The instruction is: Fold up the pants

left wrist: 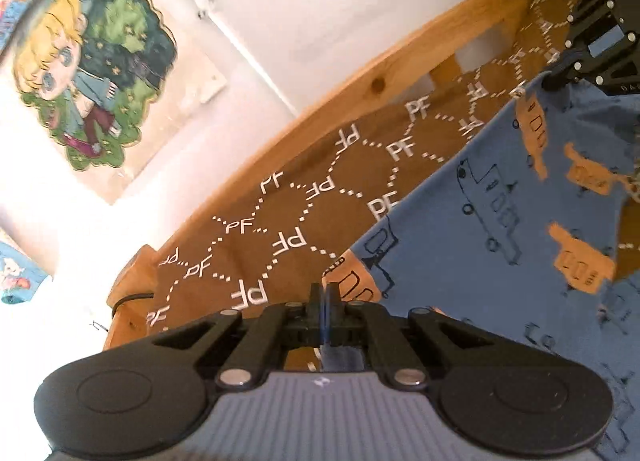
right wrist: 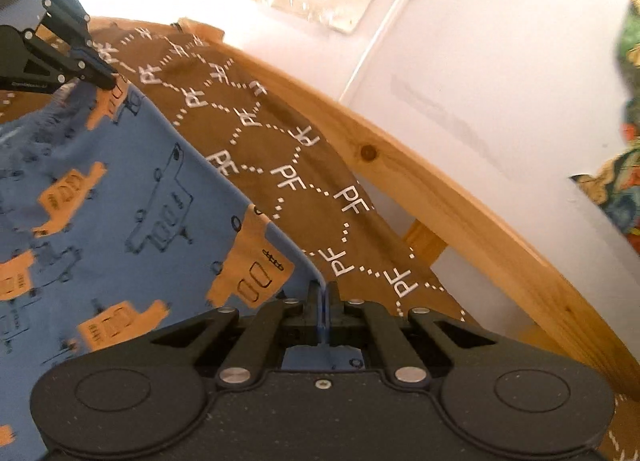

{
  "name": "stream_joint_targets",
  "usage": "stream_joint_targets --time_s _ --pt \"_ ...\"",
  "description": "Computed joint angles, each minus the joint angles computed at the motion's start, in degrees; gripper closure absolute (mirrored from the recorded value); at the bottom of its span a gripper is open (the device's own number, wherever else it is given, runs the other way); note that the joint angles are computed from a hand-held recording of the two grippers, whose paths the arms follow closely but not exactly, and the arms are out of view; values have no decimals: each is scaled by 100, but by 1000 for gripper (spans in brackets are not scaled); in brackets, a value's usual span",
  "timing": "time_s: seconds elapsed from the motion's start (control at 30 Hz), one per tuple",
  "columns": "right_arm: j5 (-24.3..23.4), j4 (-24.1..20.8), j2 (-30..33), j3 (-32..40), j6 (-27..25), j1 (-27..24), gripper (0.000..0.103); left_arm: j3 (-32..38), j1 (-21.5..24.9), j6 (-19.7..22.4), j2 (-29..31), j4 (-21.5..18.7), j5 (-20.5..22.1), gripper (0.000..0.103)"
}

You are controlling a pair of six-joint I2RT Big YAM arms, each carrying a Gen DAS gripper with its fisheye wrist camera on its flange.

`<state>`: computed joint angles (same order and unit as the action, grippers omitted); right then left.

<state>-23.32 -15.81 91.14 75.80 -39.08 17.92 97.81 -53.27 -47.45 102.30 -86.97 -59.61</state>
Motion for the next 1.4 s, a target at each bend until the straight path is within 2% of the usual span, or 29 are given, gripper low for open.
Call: stream_joint_targets --time_s 0.13,0.27,0.37,0.5,0.63,0.77,0.87,1.03,1.2,1.3,1.4 --pt "-277 583 -721 -995 -146 -183 103 -98 -473 -486 -32 -307 -341 103" --pt "-628 608 -1375 -1701 -318 -364 103 -167 -881 -687 -28 -484 -298 103" --pt "-898 363 -1844 -2125 -534 -493 103 -300 -1130 -911 -38 -565 -109 103" --pt "-1129 -459 -2388 -2529 -974 -632 103 -554 -1452 -1185 -48 -611 91 103" --pt "-1089 -1112 -2725 -2880 -1371 -632 103 -729 -1718 -1397 75 -548 294 103" --pt "-939 -1250 -2862 -3259 -1604 -548 103 -966 -1897 -1739 138 -399 442 103" --pt "-854 -1194 -2918 -3462 -1554 -487 103 -1050 -2027 -2188 276 -493 412 103" --pt "-669 -1039 -2936 -3639 -1397 -393 103 -973 -2057 -1859 370 -511 338 103" --pt "-636 -931 -2895 -3684 -1229 -395 103 -1057 -2065 -1829 299 -377 373 103" --pt "-727 -962 -2932 -3686 -1337 -427 103 -1057 -2113 -1795 296 -387 307 103" --pt "-905 -1249 -3043 -3612 -1627 -520 103 -1014 -2202 -1709 310 -494 265 103"
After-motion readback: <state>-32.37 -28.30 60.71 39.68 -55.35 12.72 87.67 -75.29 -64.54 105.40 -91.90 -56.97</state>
